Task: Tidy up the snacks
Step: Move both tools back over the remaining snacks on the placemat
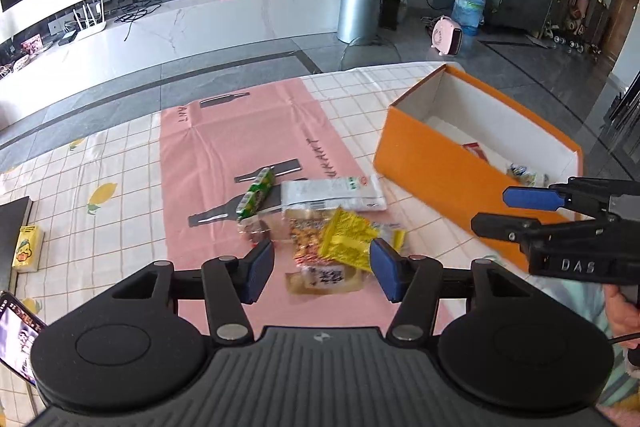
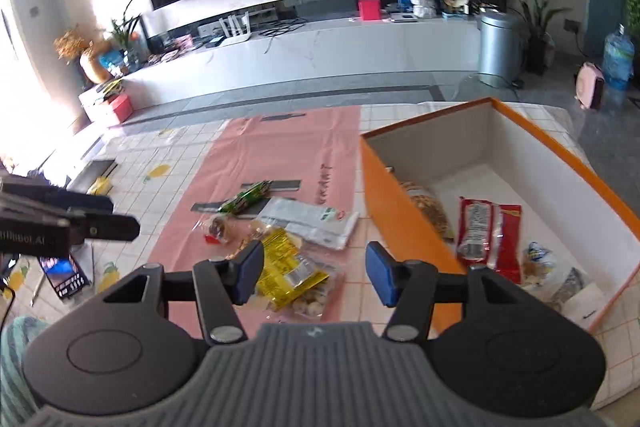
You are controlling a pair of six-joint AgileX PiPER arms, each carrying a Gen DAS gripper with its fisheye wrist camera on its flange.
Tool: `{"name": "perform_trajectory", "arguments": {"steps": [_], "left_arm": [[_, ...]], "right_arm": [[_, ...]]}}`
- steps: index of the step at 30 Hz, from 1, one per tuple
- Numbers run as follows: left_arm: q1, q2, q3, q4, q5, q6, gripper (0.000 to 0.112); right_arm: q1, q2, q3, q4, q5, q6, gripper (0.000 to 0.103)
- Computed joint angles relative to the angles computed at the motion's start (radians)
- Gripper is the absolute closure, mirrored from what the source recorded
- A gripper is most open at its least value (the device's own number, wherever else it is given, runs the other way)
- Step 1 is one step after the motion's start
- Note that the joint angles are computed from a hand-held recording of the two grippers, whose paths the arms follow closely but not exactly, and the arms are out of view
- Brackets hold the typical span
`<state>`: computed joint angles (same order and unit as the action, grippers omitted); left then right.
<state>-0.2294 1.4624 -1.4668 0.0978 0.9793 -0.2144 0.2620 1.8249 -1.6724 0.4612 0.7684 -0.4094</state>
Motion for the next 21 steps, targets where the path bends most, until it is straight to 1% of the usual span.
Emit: {"name": "perform_trajectory", "arguments": {"steps": [3, 6, 7, 11, 13, 14, 17, 19, 21], "left_arm": [[0.062, -0.015, 0.059, -0.055, -0.046, 0.068, 0.047], [0.132, -0.006, 0.108, -0.145, -0.087, 0.158, 0.047], [0.152, 0.003, 0.118, -0.167, -0.095, 0.179, 0.047], [0.221, 0.085, 0.107, -0.233, -0.119, 0.206, 0.047], [0.251, 0.133, 0.079, -0.282, -0.126, 0.221, 0.047], [0.258, 0.155, 0.063, -0.295, -0.128, 0.224, 0.047], [0.271, 0.242, -0.005, -0.321, -0.128, 0.241, 0.046], [0.262, 0.297, -0.048, -0.297, -0.122, 0.218, 0.045], [0.259, 0.331, -0.067, -0.291, -0.125, 0.206, 0.045]], "right_arm": [[0.057, 0.034, 0.018, -0.032, -0.066, -0.027, 0.047], [0.100, 0.095, 0.003, -0.074, -0.121, -0.026, 0.035], [0.113, 0.124, -0.014, -0.094, -0.128, -0.018, 0.033], [0.143, 0.254, -0.134, -0.161, -0.103, -0.022, 0.032], [0.163, 0.308, -0.184, -0.202, -0.102, -0.030, 0.028], [0.166, 0.335, -0.215, -0.207, -0.099, -0.043, 0.027], [0.162, 0.414, -0.319, -0.194, -0.058, -0.078, 0.025], [0.156, 0.452, -0.372, -0.175, -0.031, -0.095, 0.025], [0.152, 0.475, -0.395, -0.154, -0.023, -0.115, 0.025]]}}
